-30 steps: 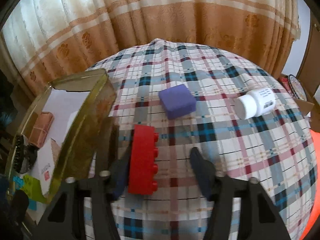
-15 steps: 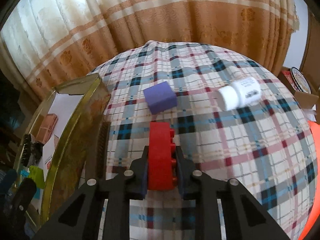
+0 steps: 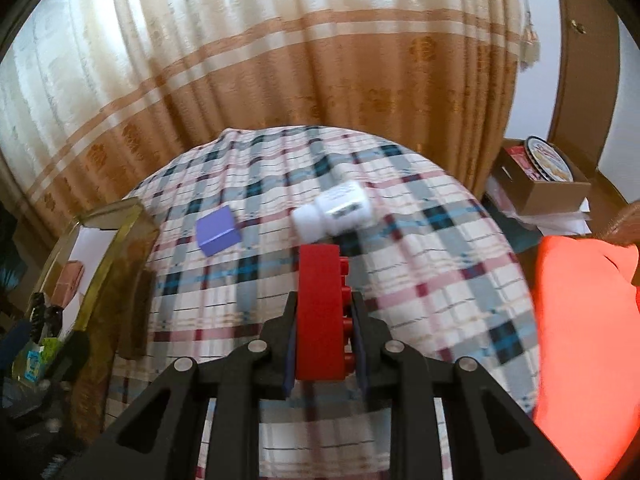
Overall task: Organize rigid objects
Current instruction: 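Grasp the dark brown bar with the left gripper while the right holds the red brick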
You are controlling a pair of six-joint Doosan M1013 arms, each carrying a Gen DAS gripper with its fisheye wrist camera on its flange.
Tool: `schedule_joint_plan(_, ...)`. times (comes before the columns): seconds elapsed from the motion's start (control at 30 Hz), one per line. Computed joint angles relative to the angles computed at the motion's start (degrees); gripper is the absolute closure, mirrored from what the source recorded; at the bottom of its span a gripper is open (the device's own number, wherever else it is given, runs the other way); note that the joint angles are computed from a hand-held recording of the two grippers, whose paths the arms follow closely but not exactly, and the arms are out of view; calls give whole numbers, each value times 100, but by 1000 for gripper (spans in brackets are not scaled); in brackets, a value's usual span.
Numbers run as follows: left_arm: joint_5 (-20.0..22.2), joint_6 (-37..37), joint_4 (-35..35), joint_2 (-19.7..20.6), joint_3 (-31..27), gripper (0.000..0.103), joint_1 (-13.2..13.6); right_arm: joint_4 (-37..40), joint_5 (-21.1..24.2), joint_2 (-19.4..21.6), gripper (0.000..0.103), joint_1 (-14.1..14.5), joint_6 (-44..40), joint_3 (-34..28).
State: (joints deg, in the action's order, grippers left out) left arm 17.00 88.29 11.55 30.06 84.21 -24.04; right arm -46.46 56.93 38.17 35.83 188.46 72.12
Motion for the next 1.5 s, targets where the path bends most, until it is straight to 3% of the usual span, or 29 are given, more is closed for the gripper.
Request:
schedule_joint_plan(0.07,211,-229,301,68,-81,22,-119,-26,31,-54,78,8,103,86)
schedule_joint_plan(0.3,1313,-967,550,452,-624,25,-289,-1,66,-130,78,11,218,228)
schedule_joint_plan(0.37,1497,-1059,521,559,-767,37,-298,21,59,-133,78,7,250,249)
schedule_joint_plan(0.4,1648,-1117,512,621,-864,38,-300,23,50,-133,78,9,269,255)
schedule_joint_plan(0.6,1904,-1807,1072,773,-1062,38,-357,65,-34,-135,78,3,298,308)
schedule_joint_plan(0.73,2082,-1540,841,888,-1245,38,-374,81,-83,-140,78,-7,368,345)
schedule_joint_plan(1.03,2243,-1374,209,1061,-1570,38,-301,48,-258,-171,78,-21,635,465)
schedule_joint_plan(1.13,2196,-1076,-242,1070,-1585,44,-236,40,-268,-165,78,-20,632,459)
schedule_joint_plan(1.2,2093,-996,-331,1031,-1508,50,-223,69,-318,-165,78,-27,638,467)
schedule_joint_plan(1.27,1972,-848,-345,992,-1426,72,-240,129,-343,-157,78,-38,588,455)
schedule_joint_plan(1.33,1952,-661,-379,974,-1400,86,-261,126,-343,-158,78,-39,586,456)
schedule_joint_plan(1.5,1838,-189,-654,845,-1184,88,-250,170,-368,-160,78,-48,596,450)
